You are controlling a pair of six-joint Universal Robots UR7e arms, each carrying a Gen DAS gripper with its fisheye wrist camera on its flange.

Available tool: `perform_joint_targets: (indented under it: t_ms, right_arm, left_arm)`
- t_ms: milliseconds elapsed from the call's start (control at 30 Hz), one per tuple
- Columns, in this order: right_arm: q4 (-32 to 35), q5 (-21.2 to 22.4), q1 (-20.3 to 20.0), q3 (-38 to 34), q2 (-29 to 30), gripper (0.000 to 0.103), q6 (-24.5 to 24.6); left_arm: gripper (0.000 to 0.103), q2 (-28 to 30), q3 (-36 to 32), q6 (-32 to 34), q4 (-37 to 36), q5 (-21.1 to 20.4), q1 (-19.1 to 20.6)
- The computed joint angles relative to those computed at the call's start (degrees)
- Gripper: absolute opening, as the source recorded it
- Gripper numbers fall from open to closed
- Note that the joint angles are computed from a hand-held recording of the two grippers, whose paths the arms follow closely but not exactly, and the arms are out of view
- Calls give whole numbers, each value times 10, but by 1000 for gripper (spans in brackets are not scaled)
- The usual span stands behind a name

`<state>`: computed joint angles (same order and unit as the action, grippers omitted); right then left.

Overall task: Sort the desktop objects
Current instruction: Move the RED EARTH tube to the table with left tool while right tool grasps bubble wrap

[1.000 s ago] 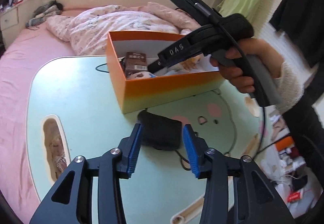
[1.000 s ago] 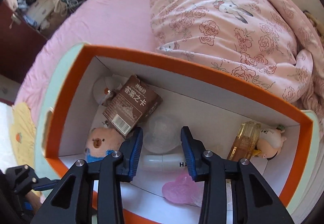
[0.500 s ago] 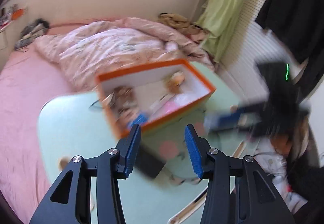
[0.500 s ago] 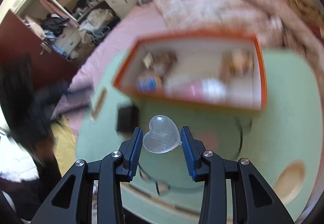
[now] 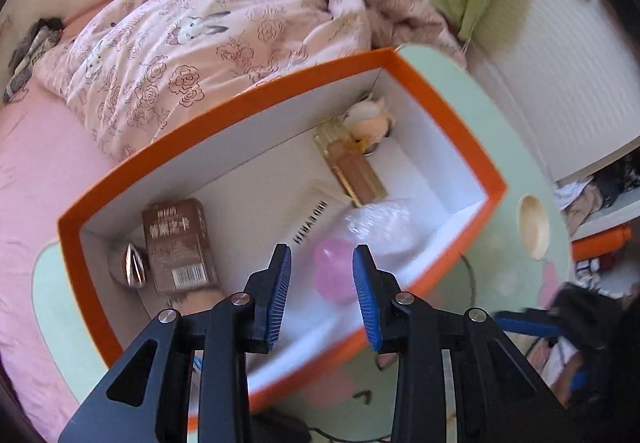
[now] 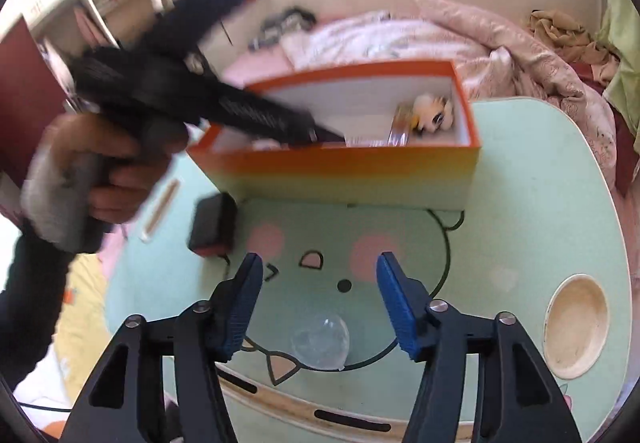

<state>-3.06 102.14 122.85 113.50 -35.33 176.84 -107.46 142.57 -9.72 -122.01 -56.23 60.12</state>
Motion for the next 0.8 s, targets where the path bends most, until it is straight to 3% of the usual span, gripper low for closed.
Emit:
perform_joint_targets:
  t_ms: [167,333,467,667,733,800]
  right_arm:
    - [-21,-29,-35,36,-35,59,-6]
    - [-22,-44,-62,47,-40,59,-12]
    - [-26,-46,-68,49,-36,59,-13]
    - [-30,-56,-71,53,-37,59,-4]
    - [-30,-53,-67,53,-38,59,2]
    - [-26,-48,-62,52,-41,59,7]
  left_arm:
    - [23,53,-33,14,10,-11,26]
    - [23,79,-60,42,17,-57,61]
    - [23,90,-53,54,-9,-39,61]
    - [22,55,-19,39,-11,20,18]
    - [22,24,-14,32,-15,27,7]
    - [22,-44,-9,18,9,19,-15]
